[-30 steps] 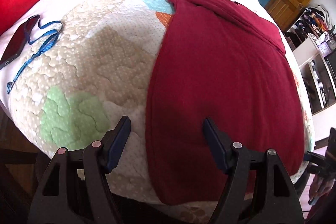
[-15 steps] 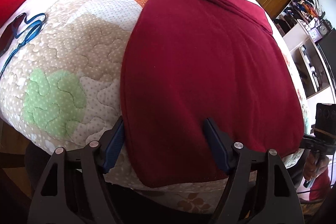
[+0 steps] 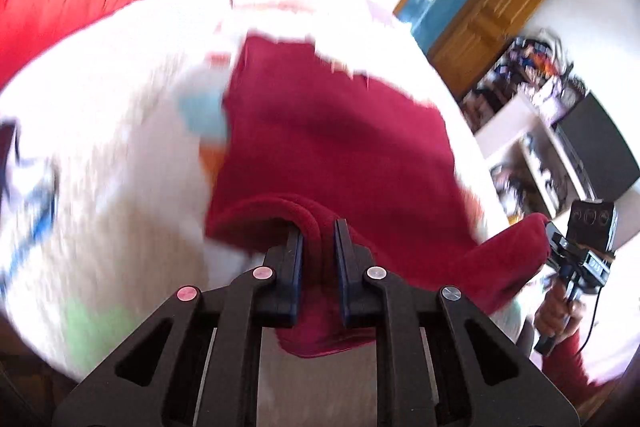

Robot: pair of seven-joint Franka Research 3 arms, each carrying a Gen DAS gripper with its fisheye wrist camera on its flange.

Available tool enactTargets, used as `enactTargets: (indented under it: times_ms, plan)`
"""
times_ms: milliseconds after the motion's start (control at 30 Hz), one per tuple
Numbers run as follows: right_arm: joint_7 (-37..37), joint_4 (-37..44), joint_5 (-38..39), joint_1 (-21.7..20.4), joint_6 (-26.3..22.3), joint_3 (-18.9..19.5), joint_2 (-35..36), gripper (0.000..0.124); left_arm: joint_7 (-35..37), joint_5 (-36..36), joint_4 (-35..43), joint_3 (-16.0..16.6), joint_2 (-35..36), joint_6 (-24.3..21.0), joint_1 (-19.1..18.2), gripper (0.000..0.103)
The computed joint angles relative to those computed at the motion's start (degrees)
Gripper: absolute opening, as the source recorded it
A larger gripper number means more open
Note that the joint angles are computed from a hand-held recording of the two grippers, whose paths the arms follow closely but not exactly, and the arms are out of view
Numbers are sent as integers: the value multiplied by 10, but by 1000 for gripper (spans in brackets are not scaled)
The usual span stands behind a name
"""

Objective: Fold small clothes
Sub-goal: 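Grasp the hem with the left tool while the right tool grasps it too, fold toward collar, then open both tools and release the folded hem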

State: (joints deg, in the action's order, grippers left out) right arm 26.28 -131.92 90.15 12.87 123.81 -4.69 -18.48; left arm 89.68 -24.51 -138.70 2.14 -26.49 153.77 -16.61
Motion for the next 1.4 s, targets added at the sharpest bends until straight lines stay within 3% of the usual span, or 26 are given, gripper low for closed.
enactTargets:
  times_ms: [133, 267, 367, 433, 533, 567, 633, 700, 767, 833, 900, 967, 1067, 1167, 1233, 1333, 1400]
  plan:
    - [-12, 101, 41, -7, 49, 5, 77, 11, 16, -3, 111, 0, 108, 44, 7, 13]
    - [32, 227, 37, -23, 91, 20, 186, 11, 29, -33, 251, -9, 239, 33, 29, 13]
    - [95, 324, -2, -36, 132, 42, 271, 11, -27, 35, 341, -25, 323, 20, 53, 13]
    - [169, 390, -75, -34, 185, 50, 333, 11, -37, 44, 406, -35, 380, -8, 69, 13]
    - [310, 470, -218, -28, 192, 36, 410, 32, -67, 48, 488, -51, 441, -88, 96, 14]
    - [328, 477, -227, -31, 197, 36, 417, 45, -74, 52, 513, -57, 454, -114, 105, 17]
    - [285, 456, -158, -65, 223, 71, 402, 53, -83, 75, 516, -64, 452, -109, 114, 20]
    - [231, 425, -93, -95, 240, 96, 373, 58, -81, 98, 477, -71, 422, -48, 121, 36]
    - [182, 402, -68, -107, 244, 110, 346, 57, -69, 74, 438, -92, 395, 11, 141, 79]
    - [176, 386, -115, -95, 250, 107, 327, 53, -61, 59, 415, -113, 383, 46, 158, 80]
    - [193, 393, -186, -75, 258, 104, 331, 43, -58, 81, 415, -123, 386, 41, 163, 80]
    - [274, 421, -312, -45, 277, 91, 359, 42, -101, 148, 433, -112, 405, 25, 148, 80]
    - [361, 465, -415, -28, 283, 84, 409, 40, -207, 265, 494, -82, 460, -21, 115, 80]
    - [508, 528, -573, 16, 283, 26, 469, 40, -270, 330, 570, -67, 523, -70, 104, 80]
    - [573, 595, -639, 26, 243, 1, 518, 40, -289, 356, 626, -65, 566, -116, 103, 80]
    - [600, 659, -679, 16, 213, 9, 564, 41, -301, 374, 693, -67, 618, -174, 107, 80]
    - [610, 666, -701, 12, 205, 17, 565, 41, -302, 366, 700, -76, 628, -179, 117, 82]
